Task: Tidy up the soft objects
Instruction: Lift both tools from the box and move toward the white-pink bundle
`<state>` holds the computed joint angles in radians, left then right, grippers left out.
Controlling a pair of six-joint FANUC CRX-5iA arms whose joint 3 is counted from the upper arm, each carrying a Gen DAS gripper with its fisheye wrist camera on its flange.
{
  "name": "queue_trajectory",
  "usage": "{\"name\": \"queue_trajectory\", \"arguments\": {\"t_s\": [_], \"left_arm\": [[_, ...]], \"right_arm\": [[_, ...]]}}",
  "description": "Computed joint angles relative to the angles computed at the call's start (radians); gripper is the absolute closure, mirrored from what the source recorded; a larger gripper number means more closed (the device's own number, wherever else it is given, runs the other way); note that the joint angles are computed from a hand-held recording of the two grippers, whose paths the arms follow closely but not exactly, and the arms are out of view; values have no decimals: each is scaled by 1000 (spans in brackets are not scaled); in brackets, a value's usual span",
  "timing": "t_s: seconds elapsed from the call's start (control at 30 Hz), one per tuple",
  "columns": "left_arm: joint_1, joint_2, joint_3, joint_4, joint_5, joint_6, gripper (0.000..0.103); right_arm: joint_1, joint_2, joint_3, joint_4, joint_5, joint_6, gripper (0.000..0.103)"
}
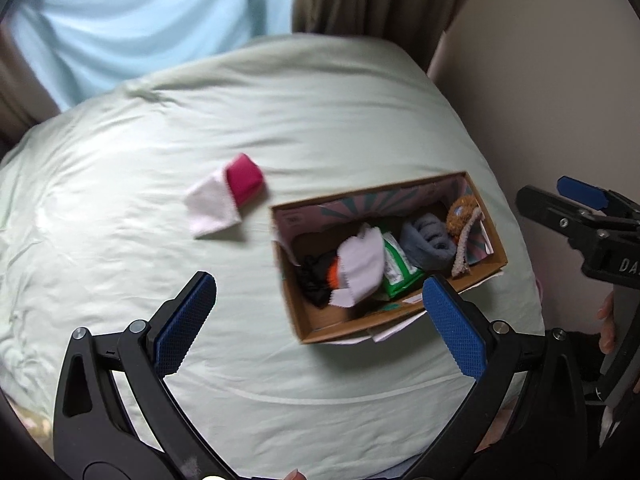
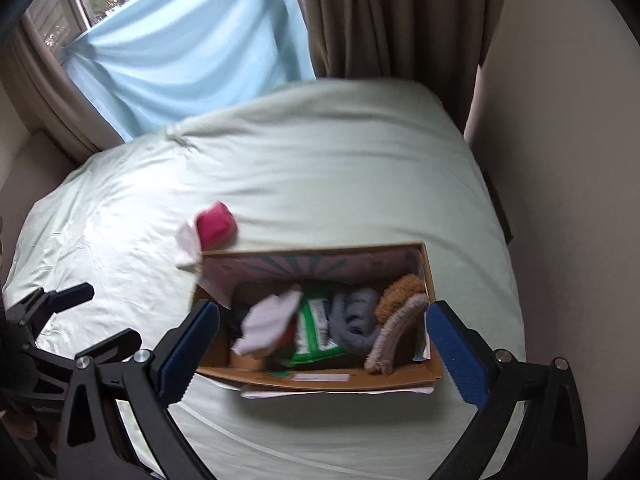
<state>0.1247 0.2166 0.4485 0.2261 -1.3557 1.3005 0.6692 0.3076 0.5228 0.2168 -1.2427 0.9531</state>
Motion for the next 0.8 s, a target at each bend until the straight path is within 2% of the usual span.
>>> {"name": "queue_trajectory", "arguments": {"t_s": [0.17,0.43,0.63,0.8], "left_arm": [[80,-91,-58,24,41,-32,0],[267,-203,-147,115,77,-146,0],[406,-234,-192,201,67,-259,0],[488,-211,-192,270,48,-373,0]], "right_arm": [[76,5,66,62,-11,-53,0],[211,33,151,155,-20,-134,0],[301,90,216,257,-79,-204,0],[335,146,285,272,-109,-264,0]]}}
